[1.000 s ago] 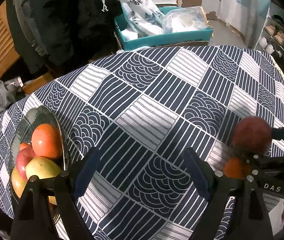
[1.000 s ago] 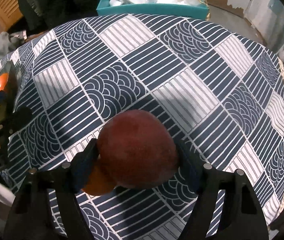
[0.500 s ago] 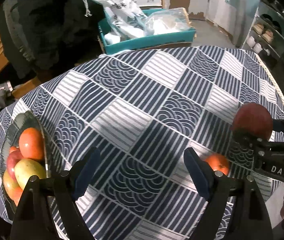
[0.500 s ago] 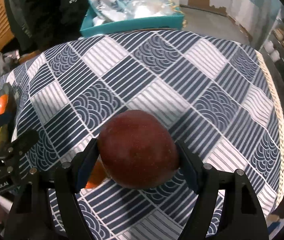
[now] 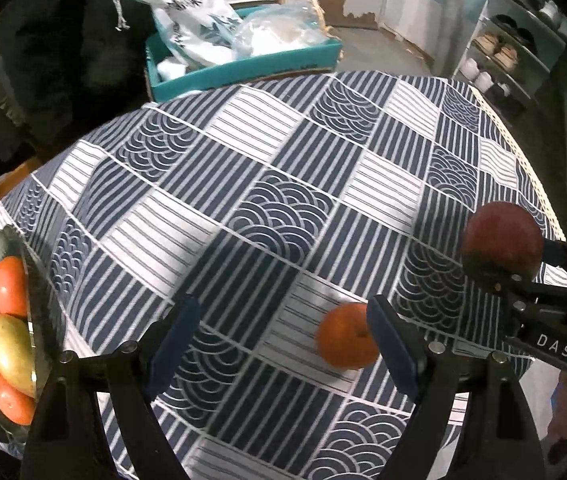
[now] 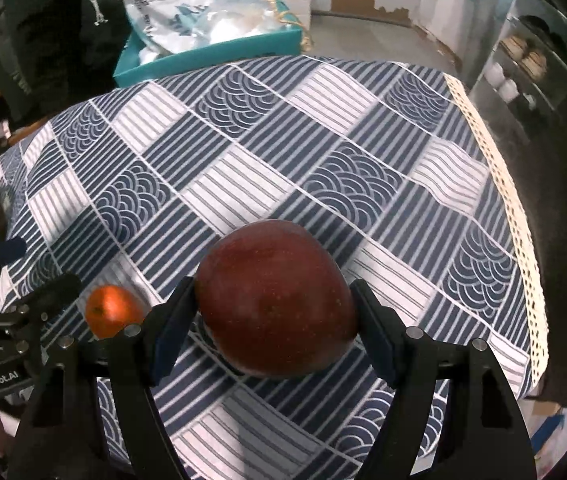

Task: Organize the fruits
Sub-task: 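Lift the red apple with right gripper while left gripper grasps the small tangerine, then carry the tangerine in left gripper while right gripper carries the apple toward the bowl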

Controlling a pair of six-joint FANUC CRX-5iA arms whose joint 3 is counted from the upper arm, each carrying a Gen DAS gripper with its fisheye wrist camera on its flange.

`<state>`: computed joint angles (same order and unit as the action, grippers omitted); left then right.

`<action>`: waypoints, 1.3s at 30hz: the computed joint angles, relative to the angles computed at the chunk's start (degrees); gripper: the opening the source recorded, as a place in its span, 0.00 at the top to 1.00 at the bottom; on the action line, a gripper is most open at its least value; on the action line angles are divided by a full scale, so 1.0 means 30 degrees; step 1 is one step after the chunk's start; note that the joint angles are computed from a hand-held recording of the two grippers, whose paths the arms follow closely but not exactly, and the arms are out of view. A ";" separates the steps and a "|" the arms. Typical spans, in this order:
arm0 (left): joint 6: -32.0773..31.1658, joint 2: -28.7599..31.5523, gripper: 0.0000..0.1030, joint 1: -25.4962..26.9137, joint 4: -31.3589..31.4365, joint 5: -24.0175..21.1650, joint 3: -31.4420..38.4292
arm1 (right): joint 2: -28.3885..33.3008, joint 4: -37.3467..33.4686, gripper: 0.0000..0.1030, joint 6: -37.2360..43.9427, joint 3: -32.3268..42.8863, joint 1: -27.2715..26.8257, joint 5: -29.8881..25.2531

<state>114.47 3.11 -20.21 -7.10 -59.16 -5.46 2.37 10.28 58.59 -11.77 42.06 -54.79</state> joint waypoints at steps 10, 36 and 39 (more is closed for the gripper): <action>-0.0304 0.0948 0.16 -0.0487 0.0444 -0.0023 0.0172 | -0.0470 -0.0244 0.25 -0.0215 -0.0570 -0.0531 0.0143; -0.2214 0.1138 0.57 -0.0572 0.1863 0.1007 -0.0627 | -0.0335 -0.0803 0.25 0.0295 -0.0365 -0.0654 0.0414; -0.1649 0.0784 0.57 -0.0703 0.1023 0.0856 -0.0433 | -0.0467 -0.0462 0.25 0.0164 -0.0408 -0.0491 0.0530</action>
